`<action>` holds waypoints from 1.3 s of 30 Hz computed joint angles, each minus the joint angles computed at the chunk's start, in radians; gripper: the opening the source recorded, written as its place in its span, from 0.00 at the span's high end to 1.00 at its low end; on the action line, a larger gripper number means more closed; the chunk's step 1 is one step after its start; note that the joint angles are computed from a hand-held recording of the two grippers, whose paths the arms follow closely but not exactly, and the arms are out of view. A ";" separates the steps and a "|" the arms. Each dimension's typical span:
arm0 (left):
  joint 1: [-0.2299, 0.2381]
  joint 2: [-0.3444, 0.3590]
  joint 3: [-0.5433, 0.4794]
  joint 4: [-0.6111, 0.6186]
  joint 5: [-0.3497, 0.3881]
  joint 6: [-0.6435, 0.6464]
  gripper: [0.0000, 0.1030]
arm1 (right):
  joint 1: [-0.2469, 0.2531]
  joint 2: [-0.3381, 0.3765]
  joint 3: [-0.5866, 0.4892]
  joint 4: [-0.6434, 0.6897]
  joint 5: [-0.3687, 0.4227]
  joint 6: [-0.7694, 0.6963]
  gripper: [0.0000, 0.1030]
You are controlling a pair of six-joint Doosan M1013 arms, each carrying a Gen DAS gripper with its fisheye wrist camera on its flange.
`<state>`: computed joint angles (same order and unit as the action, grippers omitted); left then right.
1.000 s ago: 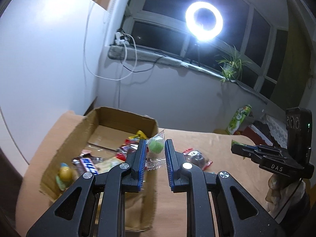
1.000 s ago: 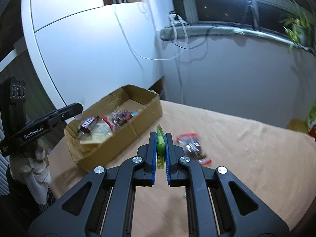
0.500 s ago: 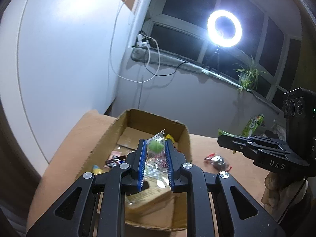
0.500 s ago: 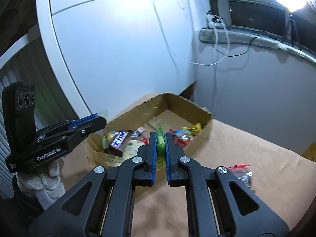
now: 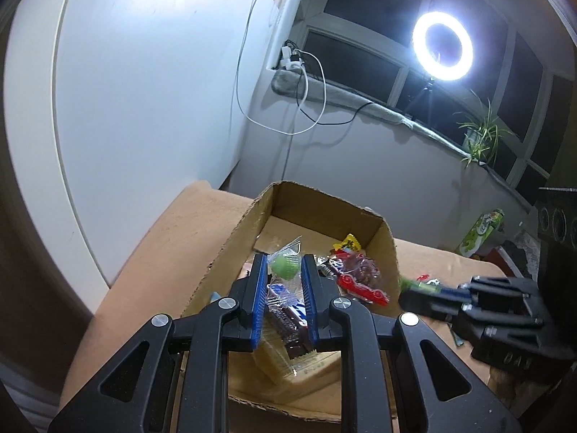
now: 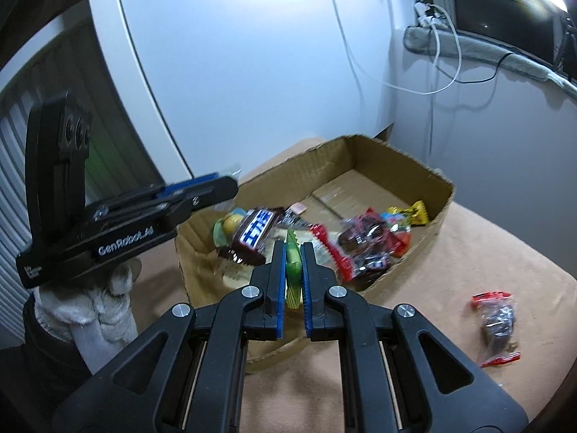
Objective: Organize snacks
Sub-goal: 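Lift both packets and carry them over the box with both tools, then open both tools to drop the two packets into the box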
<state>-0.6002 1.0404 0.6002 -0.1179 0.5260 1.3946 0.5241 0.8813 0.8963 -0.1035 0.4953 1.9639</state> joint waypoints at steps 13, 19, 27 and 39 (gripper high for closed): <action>-0.008 0.010 -0.021 0.070 0.009 -0.046 0.81 | 0.007 0.003 -0.001 0.004 0.003 -0.031 0.82; -0.010 0.010 -0.021 0.086 0.011 -0.059 0.79 | 0.010 -0.007 0.016 -0.035 -0.023 0.000 0.52; -0.009 0.008 -0.020 0.088 0.004 -0.068 0.75 | 0.014 -0.017 0.033 -0.111 -0.032 0.061 0.37; -0.017 0.004 -0.019 0.073 -0.013 -0.053 0.64 | -0.008 -0.103 0.167 -0.316 -0.121 0.320 0.25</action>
<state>-0.6175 1.0448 0.5815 -0.0450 0.5127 1.3416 0.5160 0.7779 1.0636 -0.4194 0.3742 2.2840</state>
